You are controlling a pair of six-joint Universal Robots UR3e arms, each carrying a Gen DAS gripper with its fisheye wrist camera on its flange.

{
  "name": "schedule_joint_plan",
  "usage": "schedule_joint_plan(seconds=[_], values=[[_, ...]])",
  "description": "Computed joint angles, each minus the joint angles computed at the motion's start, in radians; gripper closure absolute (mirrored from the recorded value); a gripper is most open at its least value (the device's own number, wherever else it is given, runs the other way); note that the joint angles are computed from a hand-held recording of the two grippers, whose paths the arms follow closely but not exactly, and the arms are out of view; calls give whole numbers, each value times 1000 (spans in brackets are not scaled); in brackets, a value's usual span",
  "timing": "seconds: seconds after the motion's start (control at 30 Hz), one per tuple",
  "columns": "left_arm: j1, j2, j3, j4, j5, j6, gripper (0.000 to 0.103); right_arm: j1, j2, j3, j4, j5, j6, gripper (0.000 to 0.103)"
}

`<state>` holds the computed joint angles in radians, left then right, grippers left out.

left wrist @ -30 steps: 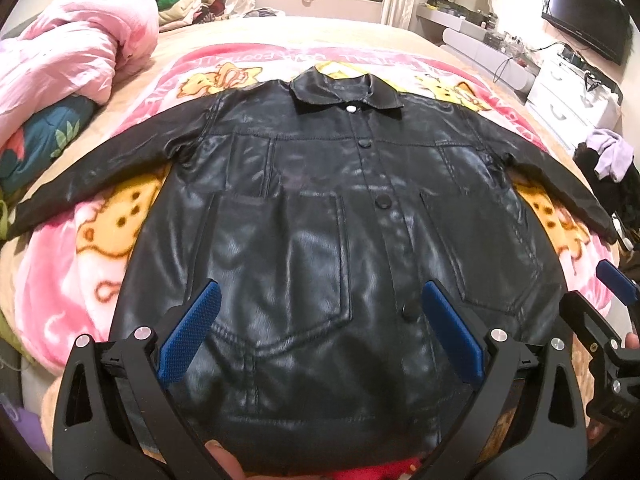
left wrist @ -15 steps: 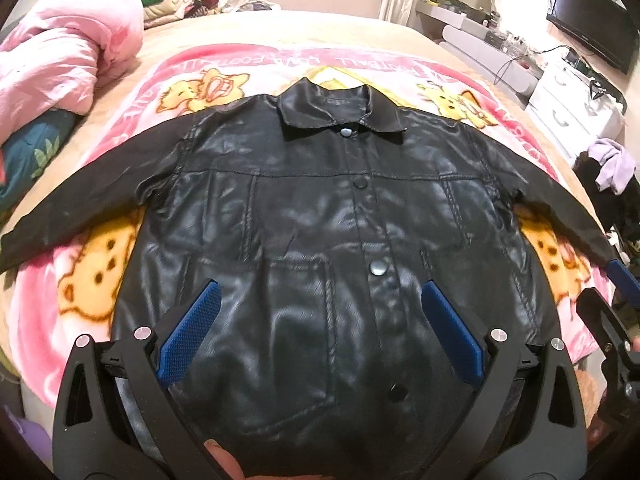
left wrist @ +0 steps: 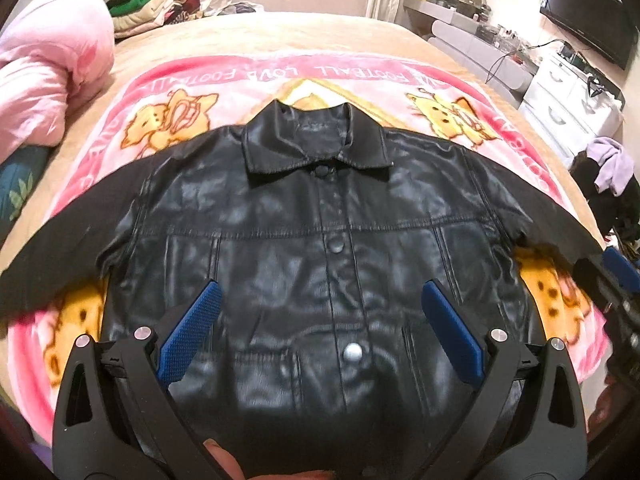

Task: Fold large clothes
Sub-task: 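Grasp the jacket sleeve with the right tool and lift it across the body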

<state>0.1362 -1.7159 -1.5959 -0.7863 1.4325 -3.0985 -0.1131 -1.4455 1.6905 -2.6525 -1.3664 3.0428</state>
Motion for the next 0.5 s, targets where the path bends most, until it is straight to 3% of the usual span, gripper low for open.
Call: schedule_joint_plan(seconds=[0.23, 0.5], values=[[-52, -162, 174, -19, 28, -14, 9, -67, 105, -84, -1, -7, 43, 4], [-96, -305, 334, -53, 51, -16, 9, -166, 157, -49, -51, -19, 87, 4]])
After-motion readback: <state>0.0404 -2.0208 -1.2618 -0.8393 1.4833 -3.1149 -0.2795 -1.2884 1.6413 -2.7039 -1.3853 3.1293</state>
